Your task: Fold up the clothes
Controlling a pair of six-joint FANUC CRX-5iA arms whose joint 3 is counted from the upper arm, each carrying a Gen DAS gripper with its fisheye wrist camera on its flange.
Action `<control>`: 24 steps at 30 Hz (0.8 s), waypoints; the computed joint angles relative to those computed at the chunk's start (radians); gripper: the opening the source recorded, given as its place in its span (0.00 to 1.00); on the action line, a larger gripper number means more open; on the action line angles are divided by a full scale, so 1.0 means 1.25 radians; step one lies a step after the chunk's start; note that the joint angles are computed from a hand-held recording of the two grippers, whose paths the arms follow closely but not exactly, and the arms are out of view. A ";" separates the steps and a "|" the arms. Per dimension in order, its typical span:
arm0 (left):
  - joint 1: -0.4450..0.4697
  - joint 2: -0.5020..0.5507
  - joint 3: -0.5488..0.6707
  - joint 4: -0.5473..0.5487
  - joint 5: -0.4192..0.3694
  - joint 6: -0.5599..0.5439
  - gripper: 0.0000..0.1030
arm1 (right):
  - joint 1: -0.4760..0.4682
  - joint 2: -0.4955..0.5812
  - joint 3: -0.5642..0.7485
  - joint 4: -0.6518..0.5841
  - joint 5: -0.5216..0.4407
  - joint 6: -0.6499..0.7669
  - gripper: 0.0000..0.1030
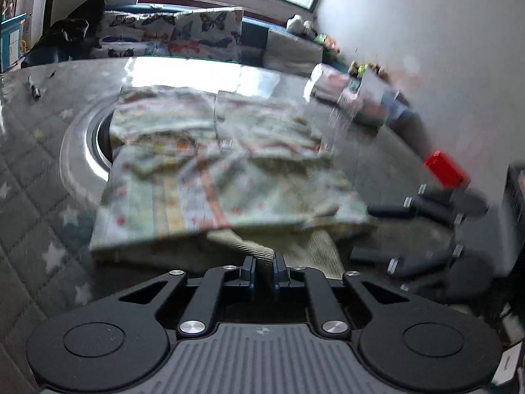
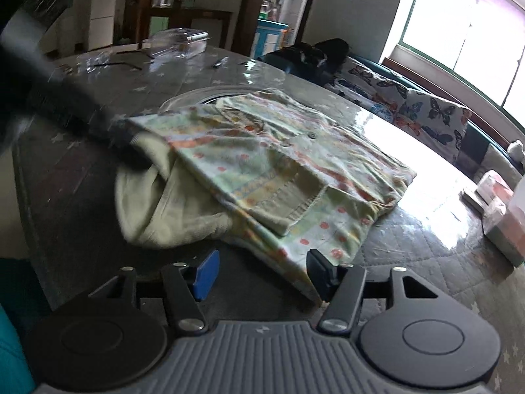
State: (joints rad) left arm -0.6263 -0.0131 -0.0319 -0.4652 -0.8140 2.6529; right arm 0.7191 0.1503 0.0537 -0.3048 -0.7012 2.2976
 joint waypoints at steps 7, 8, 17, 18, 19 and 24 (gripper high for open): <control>0.060 -0.006 0.010 0.049 0.050 -0.060 0.10 | 0.008 0.006 0.003 -0.057 0.021 0.100 0.64; 0.067 -0.005 0.010 0.060 0.056 -0.076 0.10 | 0.009 0.012 0.011 -0.070 0.022 0.110 0.63; 0.088 -0.036 -0.036 0.090 0.075 -0.123 0.14 | -0.039 0.109 0.171 -0.206 -0.098 0.053 0.24; 0.082 -0.046 -0.043 0.077 0.072 -0.117 0.21 | -0.047 0.118 0.189 -0.220 -0.116 0.039 0.23; 0.072 -0.056 -0.047 0.056 0.064 -0.107 0.32 | -0.056 0.126 0.207 -0.235 -0.134 0.027 0.21; 0.002 -0.082 -0.045 -0.088 -0.022 -0.024 0.53 | -0.071 0.145 0.249 -0.254 -0.159 -0.011 0.18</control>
State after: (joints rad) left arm -0.6240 -0.1150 -0.0876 -0.5748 -0.8421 2.6230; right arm 0.6308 0.3313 0.3654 -0.6221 -0.9005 2.2840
